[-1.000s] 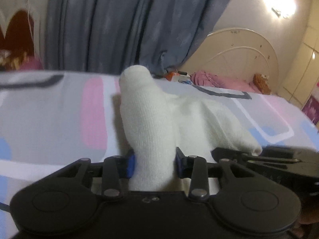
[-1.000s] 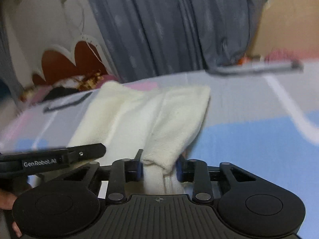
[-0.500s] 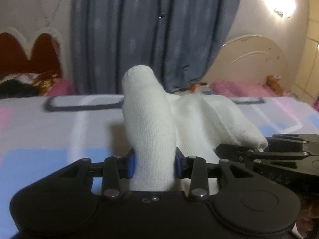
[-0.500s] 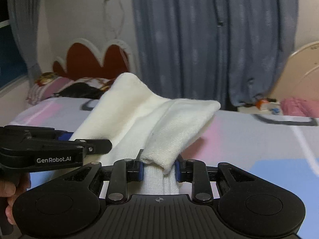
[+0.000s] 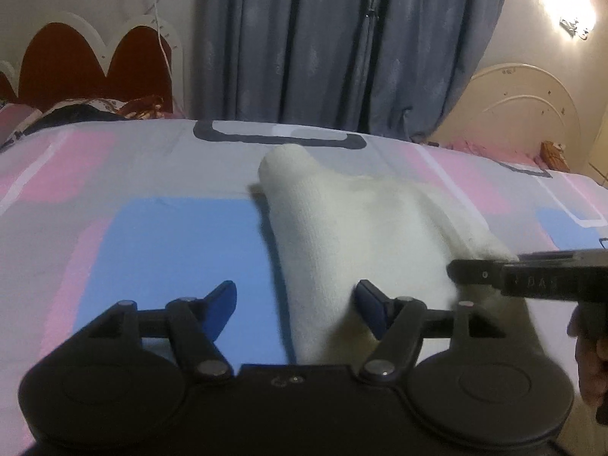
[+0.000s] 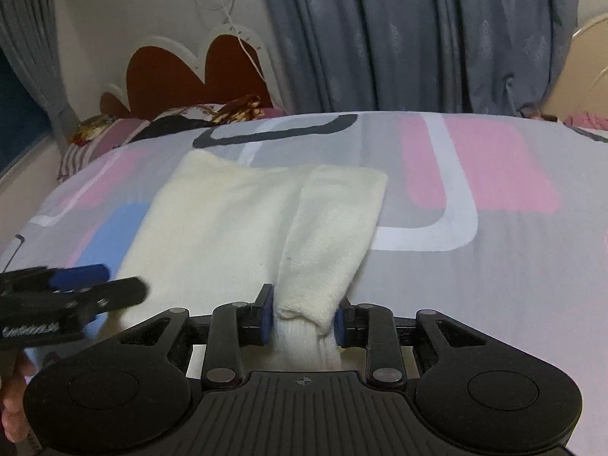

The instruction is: Fold small clothes

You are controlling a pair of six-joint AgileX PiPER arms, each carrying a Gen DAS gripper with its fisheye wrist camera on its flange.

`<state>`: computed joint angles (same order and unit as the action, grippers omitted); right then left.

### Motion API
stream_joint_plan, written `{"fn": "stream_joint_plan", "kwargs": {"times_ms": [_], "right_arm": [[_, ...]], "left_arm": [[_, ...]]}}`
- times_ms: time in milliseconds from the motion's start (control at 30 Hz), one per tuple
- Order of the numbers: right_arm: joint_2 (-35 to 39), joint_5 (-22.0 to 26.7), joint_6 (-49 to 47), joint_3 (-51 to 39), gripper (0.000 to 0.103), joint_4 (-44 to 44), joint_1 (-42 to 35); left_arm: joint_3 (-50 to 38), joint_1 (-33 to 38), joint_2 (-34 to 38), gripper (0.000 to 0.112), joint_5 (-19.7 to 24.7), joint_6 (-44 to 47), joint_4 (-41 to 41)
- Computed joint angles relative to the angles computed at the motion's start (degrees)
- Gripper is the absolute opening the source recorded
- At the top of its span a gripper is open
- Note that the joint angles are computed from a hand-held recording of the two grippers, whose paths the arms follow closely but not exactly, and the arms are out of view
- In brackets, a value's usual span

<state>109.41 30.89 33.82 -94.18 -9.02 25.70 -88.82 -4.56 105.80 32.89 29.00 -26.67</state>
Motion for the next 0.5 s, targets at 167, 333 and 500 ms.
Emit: {"fn": "stream_joint_plan", "kwargs": {"times_ms": [167, 333, 500], "right_arm": [[-5.38, 0.79, 13.78, 5.09, 0.048, -13.88, 1.74], [-2.56, 2.61, 11.94, -1.62, 0.015, -18.66, 3.61], [6.75, 12.81, 2.52, -12.65, 0.011, -13.38, 2.75]], "left_arm": [[-3.13, 2.63, -0.20, 0.059, -0.41, 6.79, -6.54], [-15.42, 0.81, 8.10, 0.034, 6.09, 7.27, -10.70], [-22.07, -0.72, 14.84, 0.033, 12.86, 2.97, -6.42]]}}
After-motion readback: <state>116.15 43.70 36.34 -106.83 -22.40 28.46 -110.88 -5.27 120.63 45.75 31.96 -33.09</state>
